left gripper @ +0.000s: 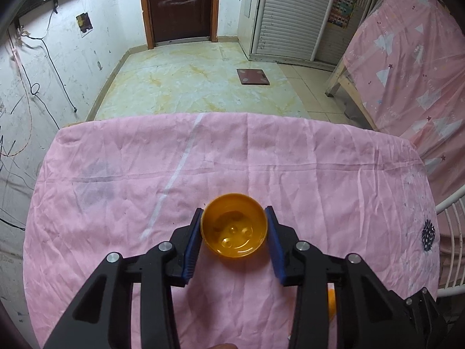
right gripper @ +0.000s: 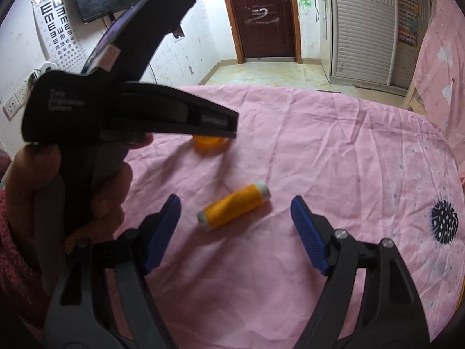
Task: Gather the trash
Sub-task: 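Grasp the orange cup with the left tool while the right grasps the yellow spool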
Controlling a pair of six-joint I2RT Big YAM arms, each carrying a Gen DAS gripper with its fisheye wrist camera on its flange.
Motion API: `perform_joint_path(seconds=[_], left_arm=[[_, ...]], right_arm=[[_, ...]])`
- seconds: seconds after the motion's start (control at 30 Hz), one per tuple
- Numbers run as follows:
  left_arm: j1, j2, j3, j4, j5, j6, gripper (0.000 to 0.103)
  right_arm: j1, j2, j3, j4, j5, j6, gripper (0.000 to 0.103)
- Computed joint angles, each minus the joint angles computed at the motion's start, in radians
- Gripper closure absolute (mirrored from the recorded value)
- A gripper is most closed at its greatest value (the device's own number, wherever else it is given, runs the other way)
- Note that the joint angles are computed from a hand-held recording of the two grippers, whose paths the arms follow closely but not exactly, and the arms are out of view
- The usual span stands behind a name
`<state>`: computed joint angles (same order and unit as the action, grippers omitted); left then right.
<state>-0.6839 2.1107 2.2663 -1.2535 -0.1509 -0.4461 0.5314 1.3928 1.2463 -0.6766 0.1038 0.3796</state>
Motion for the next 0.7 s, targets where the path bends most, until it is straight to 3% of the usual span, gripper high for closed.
perform_joint_path(seconds=[0.33, 0.5, 0.53, 0.67, 0.7], left_arm=[[0.028, -0.066, -0.079, 0.042, 0.044, -0.013, 0.069], [0.034, -0.092, -0.109, 0.056, 0.056, -0.015, 0.069], [0.036, -0.099, -0.118, 0.061, 0.059, -0.014, 0.069], [0.035, -0.125, -0.149, 0.073, 0.063, -0.019, 0.069], [0.035, -0.129, -0.154, 0.075, 0.065, -0.021, 0.069]], right_arm=[[-0.006, 0.057, 0.057, -0.033, -0.039, 0.002, 0.028], [-0.001, 0.098, 0.104, -0.065, -0.015, -0.002, 0.028], [0.001, 0.104, 0.110, -0.070, -0.006, -0.004, 0.030], [0.020, 0.128, 0.140, -0.103, 0.070, -0.007, 0.055], [0.024, 0.131, 0.144, -0.106, 0.080, -0.012, 0.055]])
